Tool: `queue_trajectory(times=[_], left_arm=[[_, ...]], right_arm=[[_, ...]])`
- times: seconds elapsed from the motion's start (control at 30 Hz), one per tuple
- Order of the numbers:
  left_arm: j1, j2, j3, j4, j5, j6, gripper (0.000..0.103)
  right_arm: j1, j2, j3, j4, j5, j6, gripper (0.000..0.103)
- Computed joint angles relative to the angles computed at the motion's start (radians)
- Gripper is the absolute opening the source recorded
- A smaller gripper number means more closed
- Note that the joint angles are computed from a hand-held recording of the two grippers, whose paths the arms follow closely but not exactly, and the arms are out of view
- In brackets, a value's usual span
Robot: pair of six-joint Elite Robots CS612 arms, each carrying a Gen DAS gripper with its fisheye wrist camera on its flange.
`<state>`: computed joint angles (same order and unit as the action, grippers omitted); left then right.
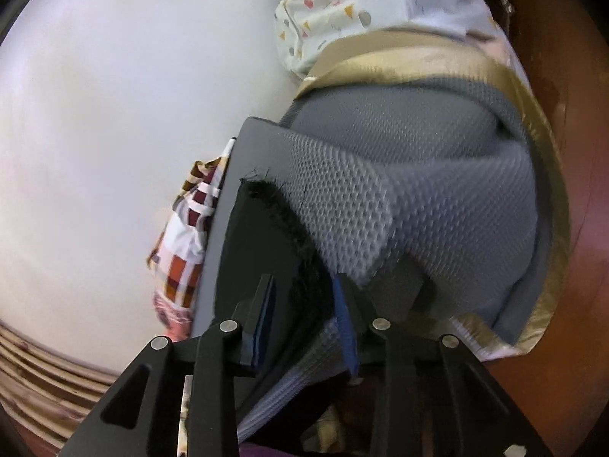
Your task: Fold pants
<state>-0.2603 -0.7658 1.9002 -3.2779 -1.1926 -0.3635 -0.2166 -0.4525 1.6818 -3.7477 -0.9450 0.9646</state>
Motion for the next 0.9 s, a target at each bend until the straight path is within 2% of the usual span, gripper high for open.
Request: queue_trajectory(times=[0.1,0.2,0.3,0.43,0.47,0.5,0.53,0.57,0.77,0.9], left_arm=[[0.002,0.001,-0.005,0.025,-0.008,0.003,0.089],[-0.002,0.0,-0.003,0.012,0.002,0.011,0.089],[-0.001,0.0,-0.001,0.003,0.0,0.012,0.089],[0.001,-0.001,-0.005,0.02,-0.01,0.01,0.089],[0.001,0.0,-0.005,0.016,-0.009,0.01,0.089],[0.0,0.0,-0.004,0.01,-0.008,0.012,0.089],[0.0,0.0,-0.003,0.004,-0.008,0.013,0.089],[-0.001,-0.001,-0.002,-0.001,-0.009,0.014,0.089],[0.001,-0.002,-0.004,0.006,-0.031,0.01,0.089],[0.004,-0.004,-0.004,0.01,-0.047,0.004,0.089]], right_arm=[[0.007,0.01,-0.016,-0.01,0.025,0.016,0.033],[0.016,0.033,-0.05,-0.024,0.067,0.059,0.033],[0.03,0.037,-0.069,-0.023,0.031,0.063,0.036],[0.048,0.018,-0.086,0.061,-0.028,0.027,0.037],[0.052,0.012,-0.09,0.094,-0.032,0.001,0.034],[0.057,0.003,-0.091,0.137,-0.045,-0.034,0.02],[0.064,-0.011,-0.093,0.213,-0.066,-0.09,0.011],[0.066,-0.015,-0.096,0.247,-0.065,-0.109,0.01],[0.069,-0.011,-0.103,0.199,-0.037,-0.07,0.01],[0.088,-0.023,-0.118,0.188,-0.016,-0.087,0.01]])
